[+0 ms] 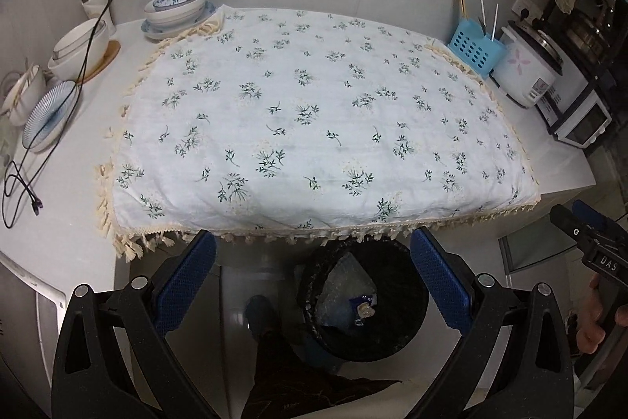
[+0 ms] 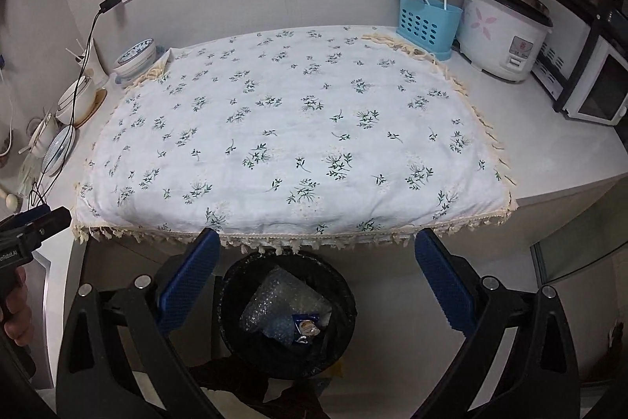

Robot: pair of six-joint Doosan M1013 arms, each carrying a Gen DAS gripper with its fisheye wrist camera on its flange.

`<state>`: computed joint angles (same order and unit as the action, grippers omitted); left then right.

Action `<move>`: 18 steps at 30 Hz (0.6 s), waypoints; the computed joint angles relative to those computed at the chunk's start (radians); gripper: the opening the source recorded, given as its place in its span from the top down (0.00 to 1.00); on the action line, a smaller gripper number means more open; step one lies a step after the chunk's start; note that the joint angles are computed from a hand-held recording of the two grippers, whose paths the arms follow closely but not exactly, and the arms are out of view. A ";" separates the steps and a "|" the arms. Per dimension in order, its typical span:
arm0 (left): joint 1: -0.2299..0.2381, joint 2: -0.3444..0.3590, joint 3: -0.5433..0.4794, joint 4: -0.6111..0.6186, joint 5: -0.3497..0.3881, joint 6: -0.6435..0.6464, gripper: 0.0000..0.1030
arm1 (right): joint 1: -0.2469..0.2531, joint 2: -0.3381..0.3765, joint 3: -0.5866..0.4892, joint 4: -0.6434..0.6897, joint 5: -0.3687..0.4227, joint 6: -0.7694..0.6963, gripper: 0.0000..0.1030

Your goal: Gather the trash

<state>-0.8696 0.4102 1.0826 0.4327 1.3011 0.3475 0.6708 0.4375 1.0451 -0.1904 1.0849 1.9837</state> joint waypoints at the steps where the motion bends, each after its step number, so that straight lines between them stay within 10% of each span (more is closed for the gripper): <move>1: 0.000 0.000 0.000 -0.001 0.000 0.003 0.06 | 0.000 0.000 -0.001 -0.003 0.003 0.000 0.08; 18: -0.003 0.000 0.002 -0.005 0.004 0.013 0.06 | 0.009 0.001 -0.005 -0.017 0.022 -0.002 0.07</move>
<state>-0.8726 0.4105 1.0849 0.4281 1.3047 0.3608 0.6794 0.4386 1.0399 -0.2074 1.1064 1.9813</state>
